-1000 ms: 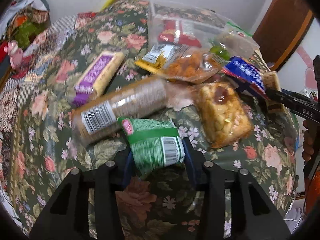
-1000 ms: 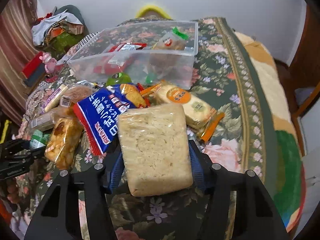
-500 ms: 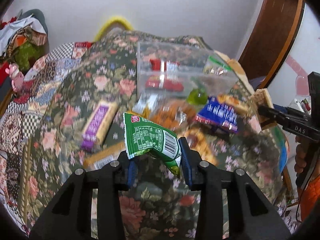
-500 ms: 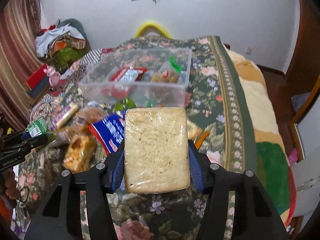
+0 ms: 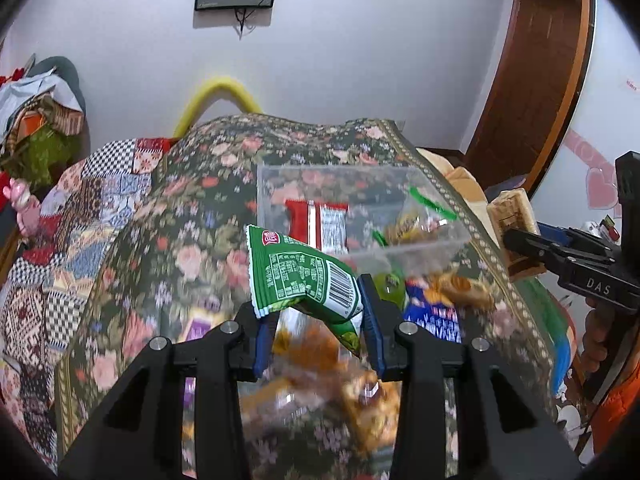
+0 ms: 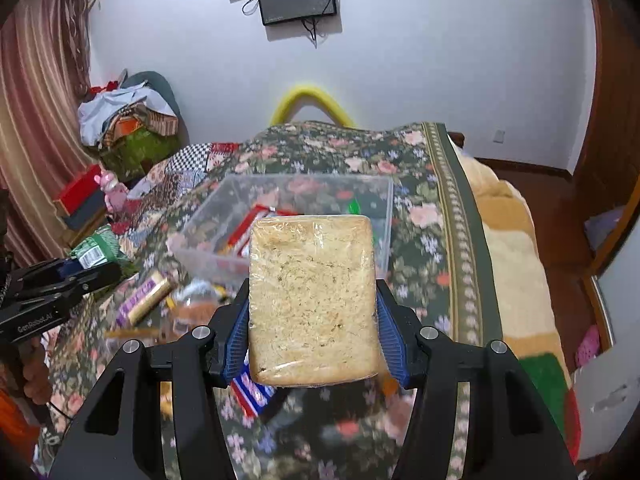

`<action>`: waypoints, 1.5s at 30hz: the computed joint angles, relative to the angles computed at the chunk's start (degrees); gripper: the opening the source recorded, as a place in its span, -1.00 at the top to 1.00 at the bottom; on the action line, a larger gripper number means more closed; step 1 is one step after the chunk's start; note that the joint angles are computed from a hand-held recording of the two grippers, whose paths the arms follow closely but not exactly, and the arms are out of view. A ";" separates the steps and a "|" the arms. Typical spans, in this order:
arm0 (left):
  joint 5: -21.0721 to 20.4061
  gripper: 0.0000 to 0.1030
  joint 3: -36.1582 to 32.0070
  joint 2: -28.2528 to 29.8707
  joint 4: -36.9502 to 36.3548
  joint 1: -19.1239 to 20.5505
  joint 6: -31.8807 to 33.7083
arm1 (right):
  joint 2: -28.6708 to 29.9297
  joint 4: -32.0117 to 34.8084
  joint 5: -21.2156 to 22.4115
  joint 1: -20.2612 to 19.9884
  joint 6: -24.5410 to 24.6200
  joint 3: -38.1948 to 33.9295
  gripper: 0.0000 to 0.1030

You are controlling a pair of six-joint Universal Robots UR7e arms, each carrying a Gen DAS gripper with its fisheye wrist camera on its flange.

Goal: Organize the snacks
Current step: 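Carry both snacks into the clear box and open both tools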

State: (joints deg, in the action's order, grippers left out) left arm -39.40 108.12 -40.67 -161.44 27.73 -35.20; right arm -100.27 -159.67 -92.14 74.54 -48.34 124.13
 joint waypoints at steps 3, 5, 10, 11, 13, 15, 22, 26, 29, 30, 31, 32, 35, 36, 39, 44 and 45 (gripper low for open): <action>0.03 0.26 -2.54 1.44 -1.01 1.35 3.10 | 2.17 -1.35 -0.48 1.21 0.46 -1.07 -0.02; -0.27 0.26 -3.99 2.31 -1.58 2.24 4.71 | 3.78 -2.00 -1.01 2.09 0.85 -1.80 -0.02; -0.99 0.26 -7.97 4.65 -2.05 4.57 8.64 | 7.44 -2.57 -2.18 3.85 1.51 -3.57 -0.02; -1.21 0.26 -8.81 5.15 -2.03 5.09 9.40 | 8.52 -2.94 -2.69 4.34 1.65 -3.98 -0.02; -2.04 0.26 -10.20 5.92 -2.15 6.07 10.77 | 10.10 -3.45 -3.42 4.95 1.71 -4.73 -0.02; -2.83 0.26 -11.80 6.88 -1.87 7.13 11.82 | 11.63 -3.62 -4.22 5.48 1.99 -5.55 -0.02; -5.02 0.26 -16.13 9.85 -0.29 9.87 14.72 | 16.67 -2.45 -6.99 6.55 2.79 -8.94 -0.02; -5.83 0.25 -18.02 11.17 0.83 11.29 14.87 | 18.60 -2.26 -8.61 6.69 3.15 -9.92 -0.02; -5.15 0.25 -19.11 12.01 1.70 11.84 14.25 | 19.59 -1.37 -9.18 6.64 3.53 -10.75 -0.02; -5.24 0.25 -19.33 12.19 1.59 11.97 14.47 | 19.81 -1.49 -9.33 6.66 3.50 -10.93 -0.02; -5.44 0.24 -19.49 12.30 1.45 12.05 14.80 | 19.87 -2.09 -9.38 6.78 3.27 -10.87 -0.02; -5.50 0.24 -19.60 12.39 1.28 12.05 15.16 | 19.81 -2.63 -9.28 6.88 3.00 -10.77 -0.02; -5.32 0.23 -19.62 12.35 1.36 11.78 15.75 | 19.34 -3.24 -8.73 7.26 2.65 -10.81 -0.02; -5.31 0.23 -19.45 12.19 1.37 11.67 15.69 | 19.18 -3.05 -8.45 7.32 2.58 -10.93 -0.02; -5.15 0.23 -18.18 11.09 0.75 11.06 15.42 | 18.29 -2.95 -7.71 7.43 2.35 -10.79 -0.02; -4.33 0.18 -14.56 7.92 0.09 9.47 13.96 | 14.93 -1.68 -6.45 7.22 1.54 -8.88 -0.11; -4.15 0.17 -13.57 7.08 0.04 9.07 13.48 | 14.36 -1.52 -6.20 7.09 1.45 -8.49 -0.12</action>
State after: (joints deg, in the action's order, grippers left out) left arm -43.55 94.54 -33.59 -161.40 36.80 -21.73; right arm -85.91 -161.19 -98.34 81.63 -46.89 115.65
